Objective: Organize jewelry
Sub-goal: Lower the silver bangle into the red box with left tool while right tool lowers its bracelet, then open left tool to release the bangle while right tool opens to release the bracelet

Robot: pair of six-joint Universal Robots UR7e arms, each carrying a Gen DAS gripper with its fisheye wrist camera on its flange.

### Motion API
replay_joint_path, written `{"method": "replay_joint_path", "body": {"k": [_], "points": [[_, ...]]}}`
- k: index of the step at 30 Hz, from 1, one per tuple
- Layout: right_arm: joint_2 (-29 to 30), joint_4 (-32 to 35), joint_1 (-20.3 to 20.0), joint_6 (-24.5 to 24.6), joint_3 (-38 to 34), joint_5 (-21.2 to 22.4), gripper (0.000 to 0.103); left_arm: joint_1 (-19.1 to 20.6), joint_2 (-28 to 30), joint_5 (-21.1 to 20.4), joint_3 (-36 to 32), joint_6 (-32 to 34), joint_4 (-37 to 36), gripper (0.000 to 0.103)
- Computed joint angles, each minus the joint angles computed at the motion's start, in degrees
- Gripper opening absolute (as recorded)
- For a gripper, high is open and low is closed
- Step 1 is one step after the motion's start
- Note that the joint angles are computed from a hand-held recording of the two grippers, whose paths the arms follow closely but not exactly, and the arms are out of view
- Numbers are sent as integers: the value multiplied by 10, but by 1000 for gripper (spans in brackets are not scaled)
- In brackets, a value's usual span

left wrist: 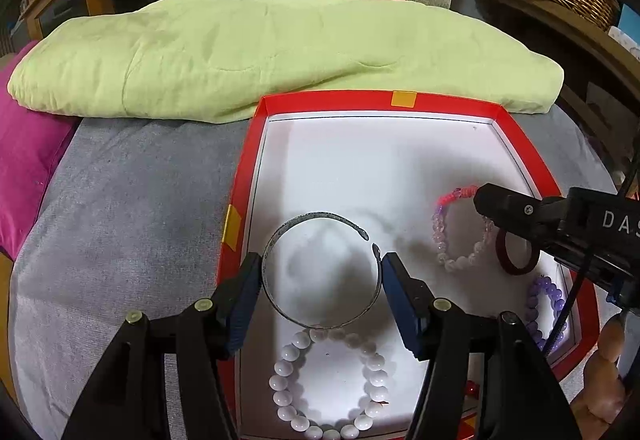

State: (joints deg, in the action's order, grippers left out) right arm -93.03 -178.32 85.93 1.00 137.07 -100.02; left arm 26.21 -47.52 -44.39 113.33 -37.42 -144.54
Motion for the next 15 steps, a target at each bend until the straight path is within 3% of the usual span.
{"method": "replay_joint_path", "body": {"k": [15], "points": [[-6, 15, -2, 12, -4, -5, 12, -11, -3, 28, 1, -14, 23, 63]]}}
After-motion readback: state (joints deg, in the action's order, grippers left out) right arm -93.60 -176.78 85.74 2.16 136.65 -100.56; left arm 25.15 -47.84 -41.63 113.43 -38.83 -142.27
